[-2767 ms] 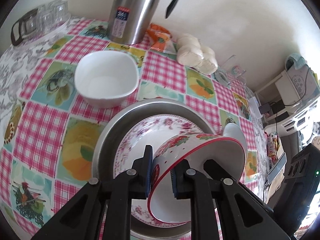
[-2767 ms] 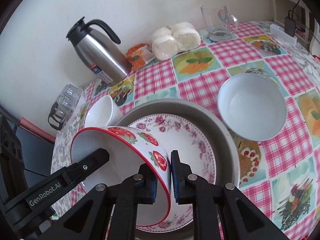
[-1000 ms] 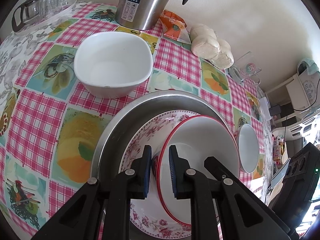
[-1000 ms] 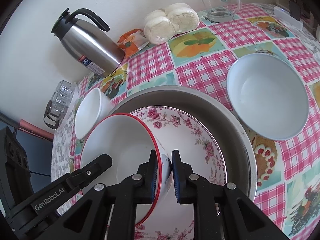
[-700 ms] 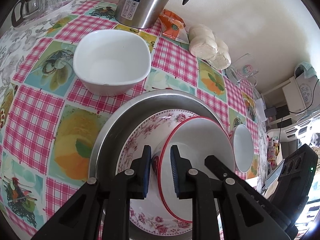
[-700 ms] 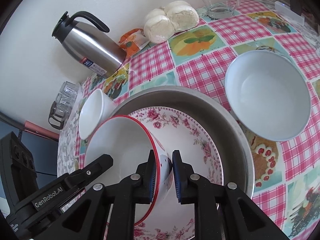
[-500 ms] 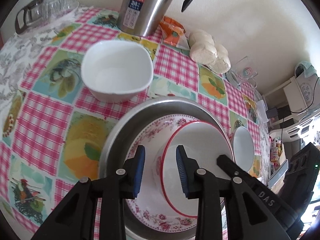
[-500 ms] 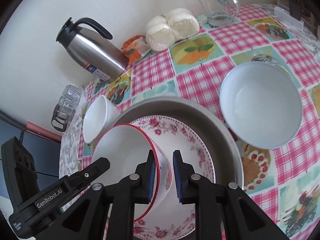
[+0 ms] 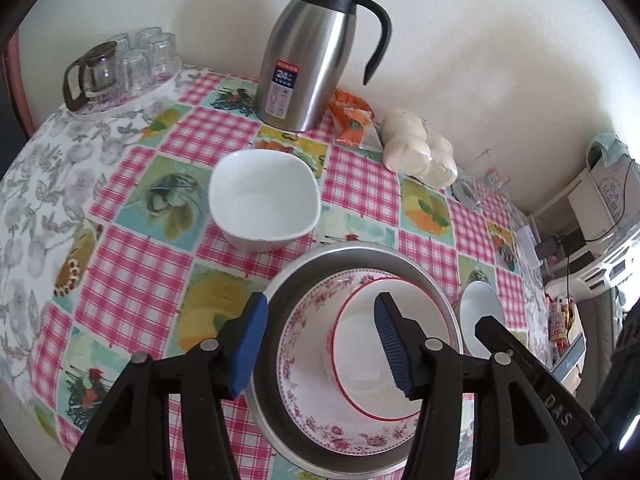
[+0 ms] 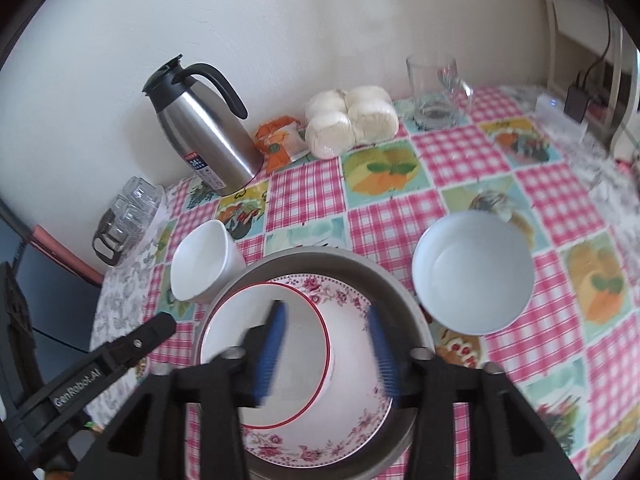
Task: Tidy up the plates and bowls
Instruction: 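Open both grippers to release the red-rimmed bowl rim, then move both grippers to the rim of the white square bowl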
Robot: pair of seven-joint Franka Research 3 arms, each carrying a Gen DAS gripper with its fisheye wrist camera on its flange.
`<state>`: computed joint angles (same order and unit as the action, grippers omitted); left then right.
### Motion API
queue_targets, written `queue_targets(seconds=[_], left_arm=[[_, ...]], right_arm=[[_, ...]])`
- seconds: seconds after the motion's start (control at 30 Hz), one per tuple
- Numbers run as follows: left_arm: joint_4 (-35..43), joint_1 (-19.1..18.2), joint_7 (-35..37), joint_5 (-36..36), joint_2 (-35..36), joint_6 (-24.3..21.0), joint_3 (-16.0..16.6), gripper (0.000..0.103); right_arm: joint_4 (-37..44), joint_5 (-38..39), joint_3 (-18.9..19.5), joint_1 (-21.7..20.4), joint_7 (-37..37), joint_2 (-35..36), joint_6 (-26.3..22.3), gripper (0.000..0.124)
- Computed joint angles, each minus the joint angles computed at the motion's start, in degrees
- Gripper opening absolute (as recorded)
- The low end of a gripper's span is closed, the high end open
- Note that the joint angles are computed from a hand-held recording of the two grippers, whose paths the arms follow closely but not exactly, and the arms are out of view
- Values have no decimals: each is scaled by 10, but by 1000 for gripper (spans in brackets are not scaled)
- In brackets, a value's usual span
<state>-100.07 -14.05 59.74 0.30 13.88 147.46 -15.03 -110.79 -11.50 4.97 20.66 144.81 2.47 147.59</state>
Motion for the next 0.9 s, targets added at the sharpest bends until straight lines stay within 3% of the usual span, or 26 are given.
queue_targets(seconds=[0.07,0.4,0.47,0.5,0.7,0.9], left_arm=[[-4,-3,-18,14,-4,1,7,67],[-14,-2,-63,48,-11,-2,16,72],[-15,-2,-69,58,-12,-3,18,78],[-15,-3,-73,64,-12,-3,19,88],[-22,-14,-133,137,-17,-2,35,95],[-33,-4,-154,143,-25,5,35,96]], right_arm=[[5,-19,1,3,4,-1,-8,66],[25,-61,0,16,16,16,-37,89],[26,-70,-1,18,16,17,-35,96],[26,-71,-1,19,14,18,-34,102],[29,-86,-1,24,16,19,-34,103],[29,-86,-2,26,6,22,-26,103]])
